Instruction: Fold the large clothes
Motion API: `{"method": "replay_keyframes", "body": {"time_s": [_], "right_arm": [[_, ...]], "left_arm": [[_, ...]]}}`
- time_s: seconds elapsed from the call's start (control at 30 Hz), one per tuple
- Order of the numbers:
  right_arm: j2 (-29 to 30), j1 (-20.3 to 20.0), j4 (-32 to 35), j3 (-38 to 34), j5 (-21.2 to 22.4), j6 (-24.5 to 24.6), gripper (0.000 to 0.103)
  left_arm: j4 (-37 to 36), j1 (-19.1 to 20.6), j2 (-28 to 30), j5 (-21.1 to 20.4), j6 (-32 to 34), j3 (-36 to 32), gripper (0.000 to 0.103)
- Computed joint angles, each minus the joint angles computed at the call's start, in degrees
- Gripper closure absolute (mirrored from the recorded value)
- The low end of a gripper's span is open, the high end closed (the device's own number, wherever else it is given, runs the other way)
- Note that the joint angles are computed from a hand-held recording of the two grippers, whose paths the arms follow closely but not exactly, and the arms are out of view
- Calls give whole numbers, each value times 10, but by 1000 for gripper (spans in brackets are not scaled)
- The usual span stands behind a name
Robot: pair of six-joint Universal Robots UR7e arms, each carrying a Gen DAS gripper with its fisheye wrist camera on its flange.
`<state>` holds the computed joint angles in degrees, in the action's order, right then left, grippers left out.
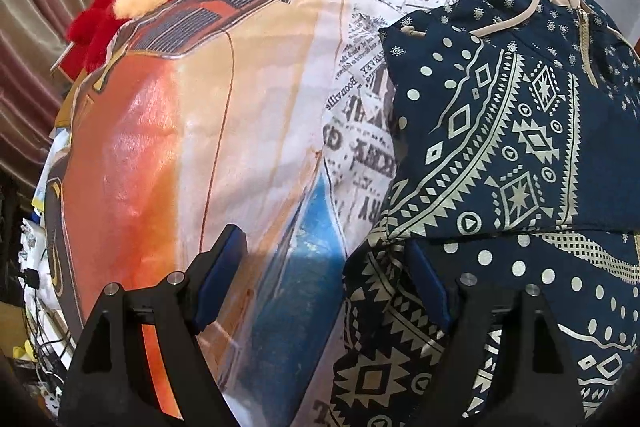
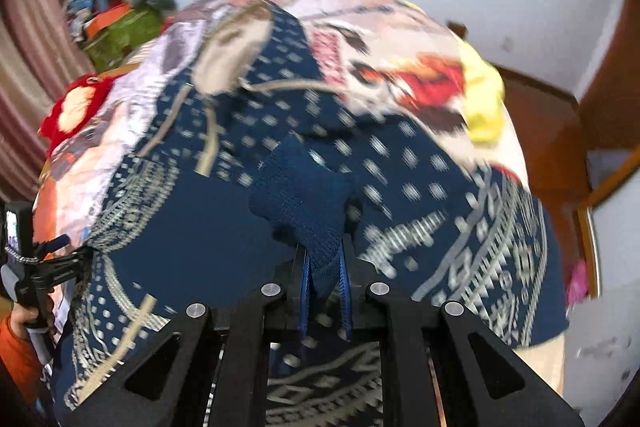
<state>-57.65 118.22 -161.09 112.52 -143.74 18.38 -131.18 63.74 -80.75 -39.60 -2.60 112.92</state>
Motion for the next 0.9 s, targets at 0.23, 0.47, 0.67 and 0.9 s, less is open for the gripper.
{"method": "replay_keyframes", "body": {"time_s": [0.23, 0.47, 0.67, 0.9], "right_arm": [[-31, -12, 60, 34, -24, 72, 92], [-58, -31, 144, 46, -1, 102, 92], [-56, -13, 211, 42, -30, 97, 91], [-68, 1, 255, 51, -52, 128, 91]], "left_arm": [[-3, -2, 9, 17, 14, 1, 20], [2, -4, 8, 23, 28, 3, 20], [10, 0, 2, 20, 48, 1, 20], [39, -4, -5, 35, 45, 4, 20]]}}
